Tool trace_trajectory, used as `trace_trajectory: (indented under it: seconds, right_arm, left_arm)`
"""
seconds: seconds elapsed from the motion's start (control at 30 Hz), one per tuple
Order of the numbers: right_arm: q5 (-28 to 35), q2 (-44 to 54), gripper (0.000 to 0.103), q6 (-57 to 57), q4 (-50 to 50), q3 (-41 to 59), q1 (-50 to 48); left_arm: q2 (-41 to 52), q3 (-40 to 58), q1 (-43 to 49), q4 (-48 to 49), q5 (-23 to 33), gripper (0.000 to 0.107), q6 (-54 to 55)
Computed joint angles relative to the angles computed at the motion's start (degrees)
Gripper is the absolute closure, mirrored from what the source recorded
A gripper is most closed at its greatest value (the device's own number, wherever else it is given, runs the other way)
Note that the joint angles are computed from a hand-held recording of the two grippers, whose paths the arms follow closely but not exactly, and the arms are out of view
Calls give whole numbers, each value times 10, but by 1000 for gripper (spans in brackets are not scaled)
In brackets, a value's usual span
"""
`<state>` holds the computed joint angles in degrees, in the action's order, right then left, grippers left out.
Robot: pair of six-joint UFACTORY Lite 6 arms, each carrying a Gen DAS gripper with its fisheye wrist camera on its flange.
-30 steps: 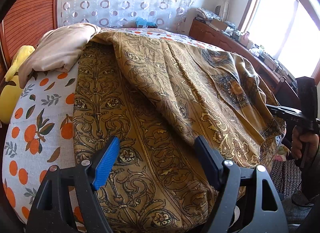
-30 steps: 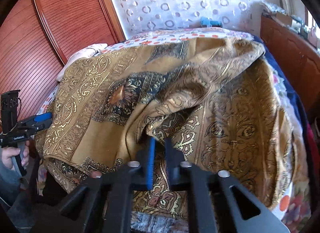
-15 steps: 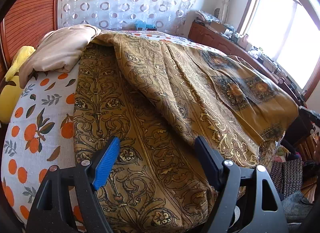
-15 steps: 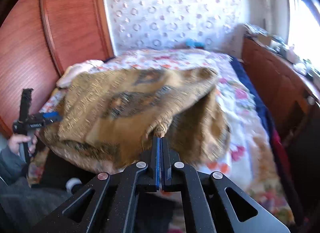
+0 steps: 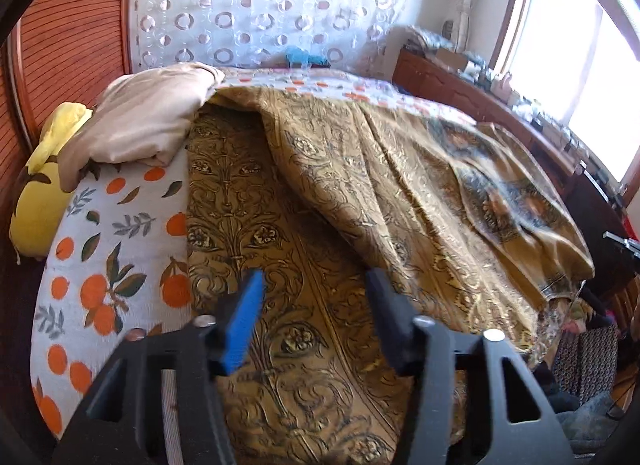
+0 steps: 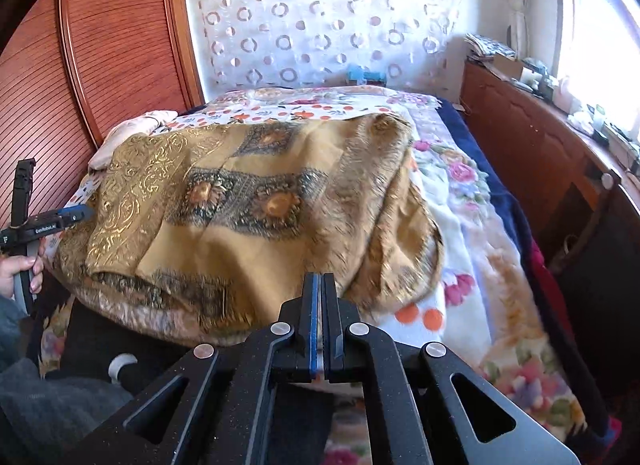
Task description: Fold small clothes
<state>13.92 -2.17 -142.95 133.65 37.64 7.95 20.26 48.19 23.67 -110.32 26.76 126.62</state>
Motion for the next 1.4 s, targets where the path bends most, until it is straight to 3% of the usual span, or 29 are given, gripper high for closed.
trace_trajectory:
  seconds: [0.2, 0.27, 0.4, 0.67, 0.9, 0.93, 0.97, 1.07, 1.13, 1.23, 1.4]
  right_arm:
    - [55, 58, 101, -26, 26, 24, 5]
    - [69, 72, 101, -51, 48, 26, 7]
    - [87, 84, 101, -86, 75, 18, 0]
    - [101, 110, 101, -63, 53, 25, -23]
    - [108, 108, 101, -49, 41, 21, -25]
    - [109, 110, 101, -48, 42, 22, -23]
    - [110, 112, 101, -50, 45, 22, -21]
    - [116, 114, 101, -56, 49, 22, -18]
    - [120, 117, 101, -61, 51, 20, -18]
    - [117, 120, 101, -80, 68, 19, -15]
    - [117, 129, 101, -76, 68, 26, -18]
  left_arm:
    - [60, 84, -59, 40, -64, 61, -49]
    - [68, 107, -61, 83, -55, 52, -108]
    - [88, 161, -61, 133, -12, 45, -198]
    - [142, 250, -114, 235, -40, 45, -338]
    - [141, 221, -124, 192, -72, 45, -290]
    - [136, 211, -127, 173, -77, 52, -267]
    - [133, 204, -129, 155, -78, 70, -244]
    - [123, 184, -133, 86, -83, 104, -166]
    - [119, 175, -119, 87, -49, 106, -160]
    - [50, 108, -105, 10, -40, 106, -71]
    - [-89, 11, -29, 59, 20, 106, -95]
